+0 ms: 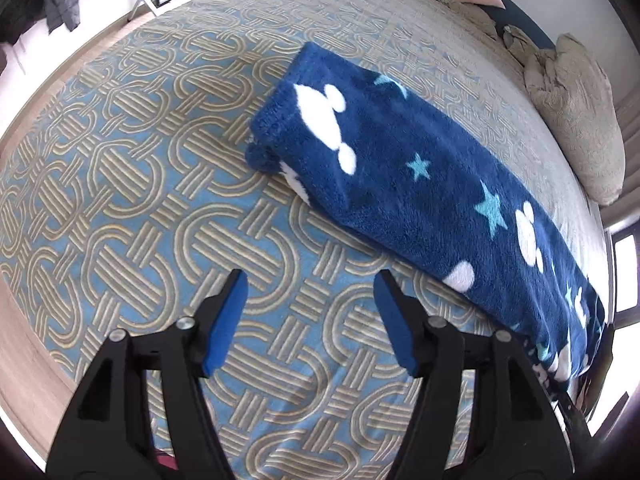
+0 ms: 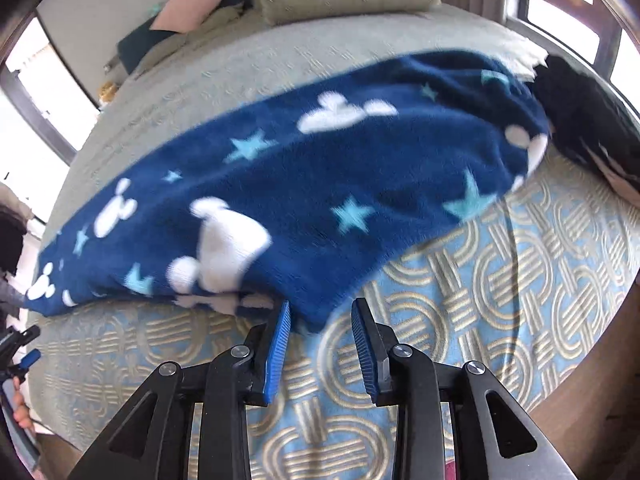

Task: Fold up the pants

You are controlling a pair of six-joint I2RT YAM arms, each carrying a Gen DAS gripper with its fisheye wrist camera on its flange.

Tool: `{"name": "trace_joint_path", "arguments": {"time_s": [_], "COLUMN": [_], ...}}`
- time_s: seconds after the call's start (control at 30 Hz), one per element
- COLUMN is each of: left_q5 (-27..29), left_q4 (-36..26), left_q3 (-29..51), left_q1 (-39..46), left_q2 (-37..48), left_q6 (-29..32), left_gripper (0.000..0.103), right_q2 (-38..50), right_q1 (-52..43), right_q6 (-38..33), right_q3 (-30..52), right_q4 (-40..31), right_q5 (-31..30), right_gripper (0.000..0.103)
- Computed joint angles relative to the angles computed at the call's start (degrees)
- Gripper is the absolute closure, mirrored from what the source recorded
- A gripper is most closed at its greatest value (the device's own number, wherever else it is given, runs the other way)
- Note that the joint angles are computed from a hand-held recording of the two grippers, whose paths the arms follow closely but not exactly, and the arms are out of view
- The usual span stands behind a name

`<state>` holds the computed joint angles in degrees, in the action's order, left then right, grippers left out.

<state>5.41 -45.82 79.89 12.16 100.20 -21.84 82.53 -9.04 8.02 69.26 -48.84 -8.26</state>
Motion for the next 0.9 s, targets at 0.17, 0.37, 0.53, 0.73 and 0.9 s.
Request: {"name": "trace_joint_path", "arguments": {"time_s": [0.17, 0.37, 0.53, 0.73, 0.9], "left_q5": [1.2, 1.7, 6.0, 6.7, 5.2], "left_q4": [0.8, -1.7, -1.1, -2.4, -0.1], "left_q3": [2.6, 11.0, 16.8, 23.6, 22.7], "left_q1": [0.0, 0.3, 4.1, 6.7, 7.9], "left_q2": [2.2, 11.5, 19.1, 23.6, 21.1], "left_q6": [-2.9, -3.6, -9.5, -12.9, -7.3], "left_gripper": [0.033, 0.027, 0.025, 0.054, 0.081], "right_q2": [3.8, 16.4, 20.8, 22.4, 25.5], "right_q1": [5.9, 11.6, 11.3, 13.3, 16.3], "right_q6": [1.2, 2.4, 3.5, 3.1, 3.8], "right_q3": [6.5, 13.1, 11.6, 18.6, 28.4], "right_q4": [-0.9, 5.1, 7.1, -1.6, -5.5], "right_q5": [-4.8, -3.8, -3.1, 0.1, -1.2], "right_gripper": [0.07, 0.07, 0.07, 0.069, 0.069]}}
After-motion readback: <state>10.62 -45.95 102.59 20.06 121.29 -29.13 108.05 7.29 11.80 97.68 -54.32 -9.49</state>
